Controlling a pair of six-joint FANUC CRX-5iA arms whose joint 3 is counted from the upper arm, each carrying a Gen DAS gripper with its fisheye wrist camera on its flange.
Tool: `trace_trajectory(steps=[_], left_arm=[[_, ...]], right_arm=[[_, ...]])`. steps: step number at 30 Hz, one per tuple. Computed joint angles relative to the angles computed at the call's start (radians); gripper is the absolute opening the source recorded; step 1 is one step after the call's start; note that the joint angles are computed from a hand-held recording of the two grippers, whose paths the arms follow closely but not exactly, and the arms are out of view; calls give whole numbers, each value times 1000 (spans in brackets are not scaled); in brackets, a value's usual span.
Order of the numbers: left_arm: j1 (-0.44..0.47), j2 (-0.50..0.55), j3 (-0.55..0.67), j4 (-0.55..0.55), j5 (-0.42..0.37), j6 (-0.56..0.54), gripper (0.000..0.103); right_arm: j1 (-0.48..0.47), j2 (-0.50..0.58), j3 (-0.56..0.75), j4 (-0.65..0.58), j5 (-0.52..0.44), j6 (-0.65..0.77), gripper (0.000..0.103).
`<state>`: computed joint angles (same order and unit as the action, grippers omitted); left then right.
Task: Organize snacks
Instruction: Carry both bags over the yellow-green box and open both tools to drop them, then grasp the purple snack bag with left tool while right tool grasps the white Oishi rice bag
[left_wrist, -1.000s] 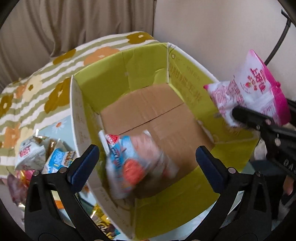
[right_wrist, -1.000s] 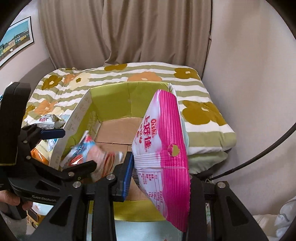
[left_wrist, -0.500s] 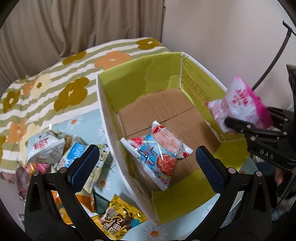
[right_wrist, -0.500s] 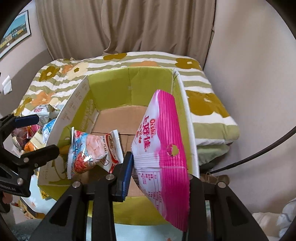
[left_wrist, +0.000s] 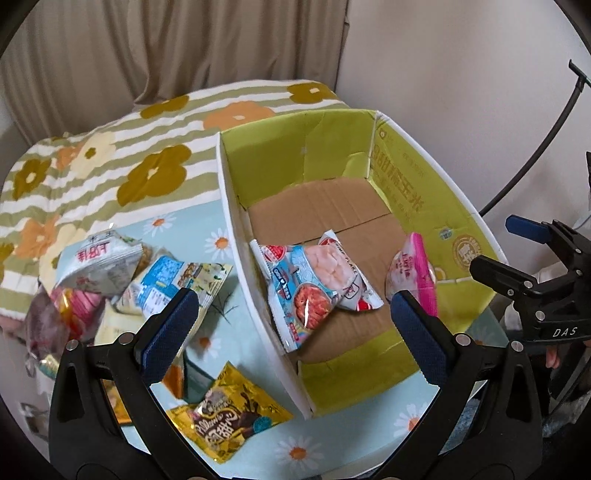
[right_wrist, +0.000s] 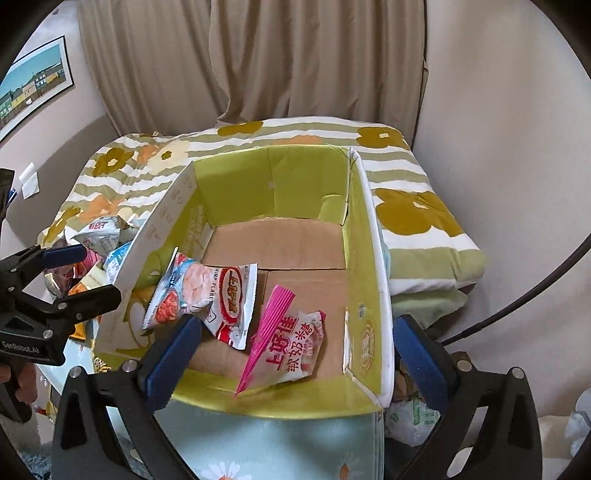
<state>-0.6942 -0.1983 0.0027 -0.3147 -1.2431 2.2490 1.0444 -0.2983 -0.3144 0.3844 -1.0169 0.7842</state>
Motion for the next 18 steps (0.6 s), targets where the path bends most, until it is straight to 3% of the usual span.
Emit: trace_trajectory(steps=[10, 18], left_arm=[[-151, -40, 49, -164, -119, 192, 103], [-310, -82, 88, -342, -342, 390, 103]], right_arm=[[60, -44, 9, -4, 4, 66, 103], [109, -50, 35, -2, 80, 146, 103]])
